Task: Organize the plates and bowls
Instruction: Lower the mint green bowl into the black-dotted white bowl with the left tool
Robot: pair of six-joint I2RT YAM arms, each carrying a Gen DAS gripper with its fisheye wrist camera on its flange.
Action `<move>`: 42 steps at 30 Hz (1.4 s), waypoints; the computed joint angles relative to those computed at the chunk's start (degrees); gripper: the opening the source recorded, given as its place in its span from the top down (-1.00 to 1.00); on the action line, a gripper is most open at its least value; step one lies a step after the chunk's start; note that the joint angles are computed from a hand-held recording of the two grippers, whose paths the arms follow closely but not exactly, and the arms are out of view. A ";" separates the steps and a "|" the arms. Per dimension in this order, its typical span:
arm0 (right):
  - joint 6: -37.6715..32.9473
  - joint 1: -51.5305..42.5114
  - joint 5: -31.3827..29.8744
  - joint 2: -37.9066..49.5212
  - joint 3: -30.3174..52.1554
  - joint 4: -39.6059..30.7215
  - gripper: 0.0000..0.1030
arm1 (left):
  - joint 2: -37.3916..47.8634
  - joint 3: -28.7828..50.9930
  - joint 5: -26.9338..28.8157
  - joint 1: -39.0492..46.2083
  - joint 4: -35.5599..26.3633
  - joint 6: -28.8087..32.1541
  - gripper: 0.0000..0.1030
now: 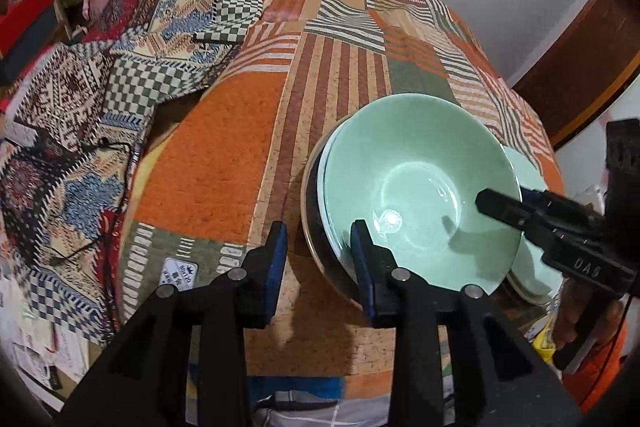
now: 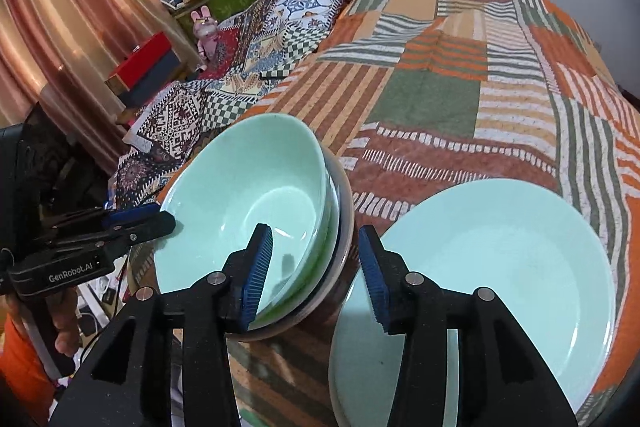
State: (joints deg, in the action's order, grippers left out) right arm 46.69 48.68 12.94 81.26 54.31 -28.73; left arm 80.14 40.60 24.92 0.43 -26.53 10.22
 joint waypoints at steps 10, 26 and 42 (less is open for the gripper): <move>0.30 -0.57 -1.80 0.77 -0.72 1.72 0.20 | 6.88 2.44 2.67 -0.32 0.71 -0.24 0.37; 0.97 -0.89 -1.60 3.57 1.41 0.78 0.21 | 6.55 1.56 2.02 -1.63 2.04 -0.96 0.40; 5.27 0.78 1.07 -2.17 -1.21 -0.15 0.30 | -2.62 -0.12 0.48 -4.02 0.05 -3.09 0.40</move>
